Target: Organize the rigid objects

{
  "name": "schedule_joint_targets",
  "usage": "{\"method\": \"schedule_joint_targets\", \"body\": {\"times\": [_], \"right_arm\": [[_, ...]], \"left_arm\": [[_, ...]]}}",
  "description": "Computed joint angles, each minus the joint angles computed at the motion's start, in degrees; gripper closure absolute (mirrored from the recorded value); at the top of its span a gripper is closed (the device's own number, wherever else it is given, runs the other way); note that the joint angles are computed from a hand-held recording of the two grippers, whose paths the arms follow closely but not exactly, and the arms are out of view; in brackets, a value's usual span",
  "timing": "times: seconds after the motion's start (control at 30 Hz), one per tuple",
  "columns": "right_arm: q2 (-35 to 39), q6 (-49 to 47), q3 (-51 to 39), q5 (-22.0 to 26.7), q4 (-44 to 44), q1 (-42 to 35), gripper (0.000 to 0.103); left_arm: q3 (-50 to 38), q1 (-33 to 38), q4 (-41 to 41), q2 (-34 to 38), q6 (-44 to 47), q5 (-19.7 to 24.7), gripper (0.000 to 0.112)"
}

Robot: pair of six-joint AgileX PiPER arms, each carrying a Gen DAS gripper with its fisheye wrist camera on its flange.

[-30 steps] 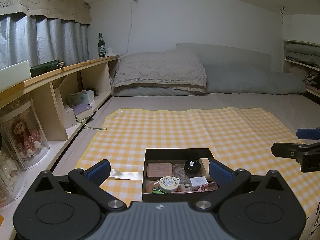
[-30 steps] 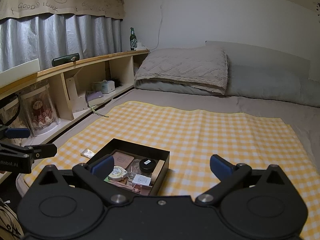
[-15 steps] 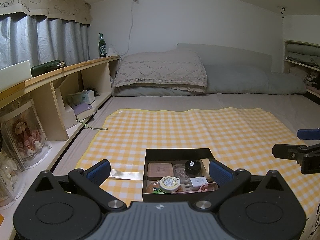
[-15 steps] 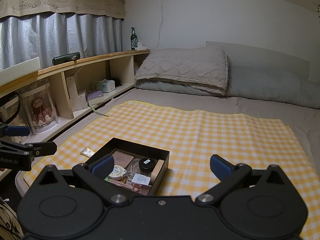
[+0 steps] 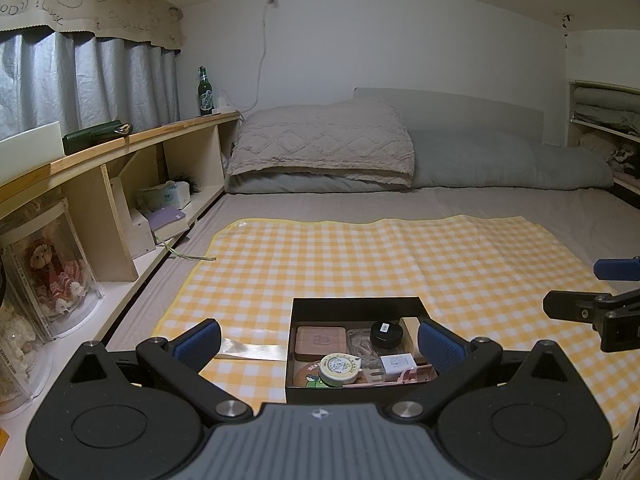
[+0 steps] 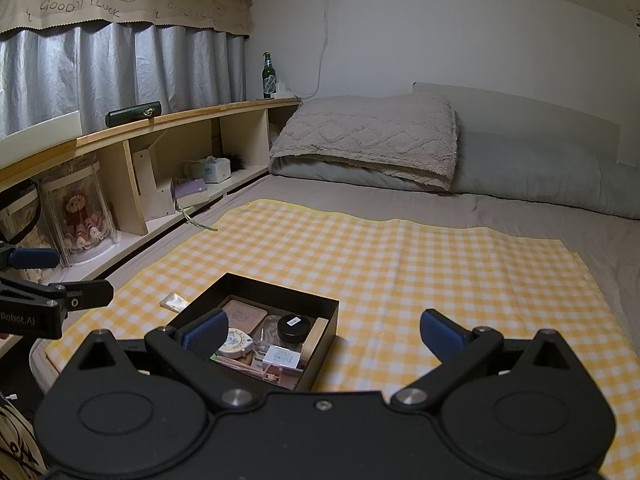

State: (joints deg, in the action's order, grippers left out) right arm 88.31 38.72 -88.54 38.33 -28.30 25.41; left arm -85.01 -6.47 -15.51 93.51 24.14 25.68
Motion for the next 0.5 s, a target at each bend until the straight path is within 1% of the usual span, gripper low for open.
{"method": "schedule_joint_targets", "body": {"times": [0.5], "right_arm": [[0.12, 0.36, -0.19, 0.28, -0.37, 0.28, 0.0]], "left_arm": [[-0.04, 0.12, 0.07, -0.09, 0.25, 0.1, 0.009]]}}
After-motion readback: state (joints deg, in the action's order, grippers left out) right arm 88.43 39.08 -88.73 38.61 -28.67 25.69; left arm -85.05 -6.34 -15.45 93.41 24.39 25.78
